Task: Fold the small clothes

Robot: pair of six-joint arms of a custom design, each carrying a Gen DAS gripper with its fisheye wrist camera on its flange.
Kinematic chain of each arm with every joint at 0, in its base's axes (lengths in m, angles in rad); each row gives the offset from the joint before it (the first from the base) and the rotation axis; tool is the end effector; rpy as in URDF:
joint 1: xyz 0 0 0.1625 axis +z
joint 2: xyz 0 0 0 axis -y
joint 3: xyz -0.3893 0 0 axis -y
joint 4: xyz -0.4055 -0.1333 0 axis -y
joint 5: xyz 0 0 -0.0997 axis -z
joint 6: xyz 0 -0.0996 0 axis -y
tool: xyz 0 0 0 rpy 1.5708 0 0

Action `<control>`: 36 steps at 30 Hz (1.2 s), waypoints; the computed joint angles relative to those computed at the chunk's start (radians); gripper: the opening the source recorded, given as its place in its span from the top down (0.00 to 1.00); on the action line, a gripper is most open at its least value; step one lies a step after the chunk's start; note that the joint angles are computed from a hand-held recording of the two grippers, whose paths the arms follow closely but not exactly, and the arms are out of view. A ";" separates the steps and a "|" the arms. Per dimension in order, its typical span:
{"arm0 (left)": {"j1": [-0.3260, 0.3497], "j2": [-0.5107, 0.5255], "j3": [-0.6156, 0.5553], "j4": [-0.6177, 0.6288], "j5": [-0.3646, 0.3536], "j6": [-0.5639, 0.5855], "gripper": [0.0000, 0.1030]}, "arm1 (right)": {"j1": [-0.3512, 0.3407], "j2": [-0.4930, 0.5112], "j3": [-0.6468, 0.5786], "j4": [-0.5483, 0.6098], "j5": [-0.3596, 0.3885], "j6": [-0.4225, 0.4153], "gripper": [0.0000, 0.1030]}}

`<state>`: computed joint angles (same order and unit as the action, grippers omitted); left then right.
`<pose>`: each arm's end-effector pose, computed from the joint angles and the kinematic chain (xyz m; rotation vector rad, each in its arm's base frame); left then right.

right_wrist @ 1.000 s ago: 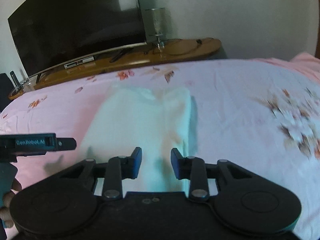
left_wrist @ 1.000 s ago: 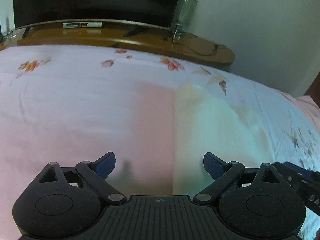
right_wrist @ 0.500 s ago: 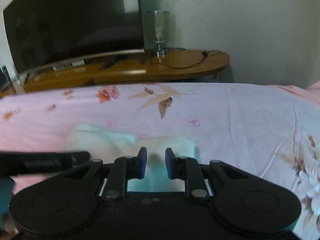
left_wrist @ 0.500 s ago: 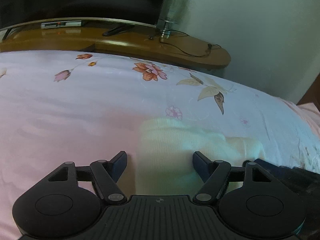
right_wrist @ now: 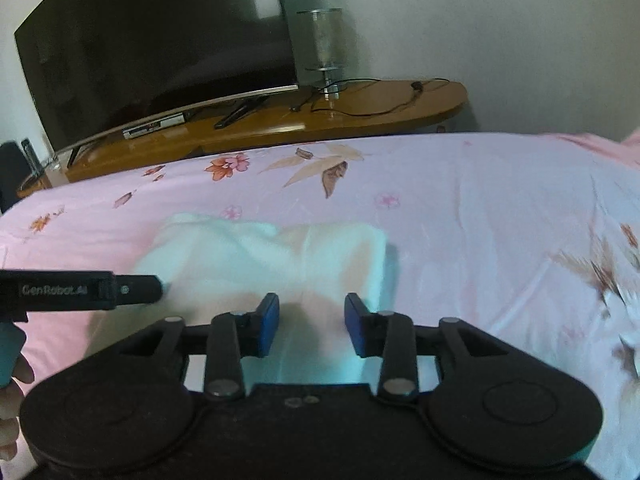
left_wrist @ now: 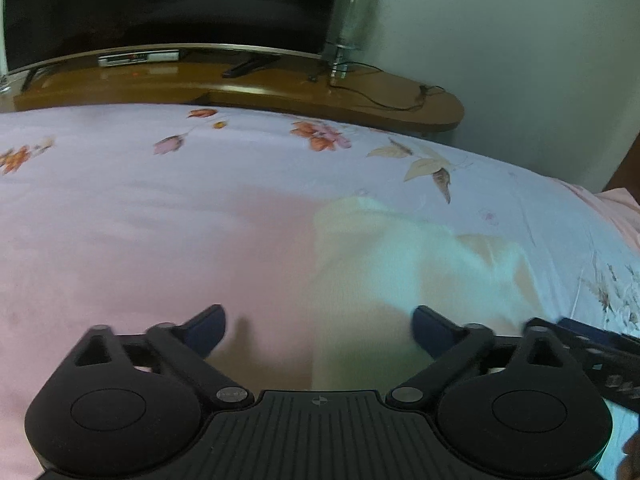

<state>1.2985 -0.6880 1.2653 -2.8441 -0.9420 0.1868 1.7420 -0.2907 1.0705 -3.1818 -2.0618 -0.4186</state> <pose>-0.0219 -0.7920 0.1905 0.2705 2.4026 -0.9036 0.2202 -0.7671 0.0034 0.4423 -2.3664 0.9739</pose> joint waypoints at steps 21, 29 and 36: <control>0.054 -0.199 0.198 0.196 -0.184 -0.185 0.03 | 0.038 -0.163 0.339 -0.058 -0.045 0.285 0.29; 0.055 -0.148 0.144 0.185 -0.211 -0.167 0.03 | 0.004 -0.151 0.279 0.001 -0.010 0.333 0.29; 0.075 -0.119 0.101 0.189 -0.319 -0.191 0.15 | -0.034 -0.143 0.225 0.079 0.064 0.374 0.26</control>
<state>1.3732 -0.8072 1.3661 -2.6549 -1.2613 -0.0046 1.7080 -0.4338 1.2958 -3.1024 -1.9976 -0.0446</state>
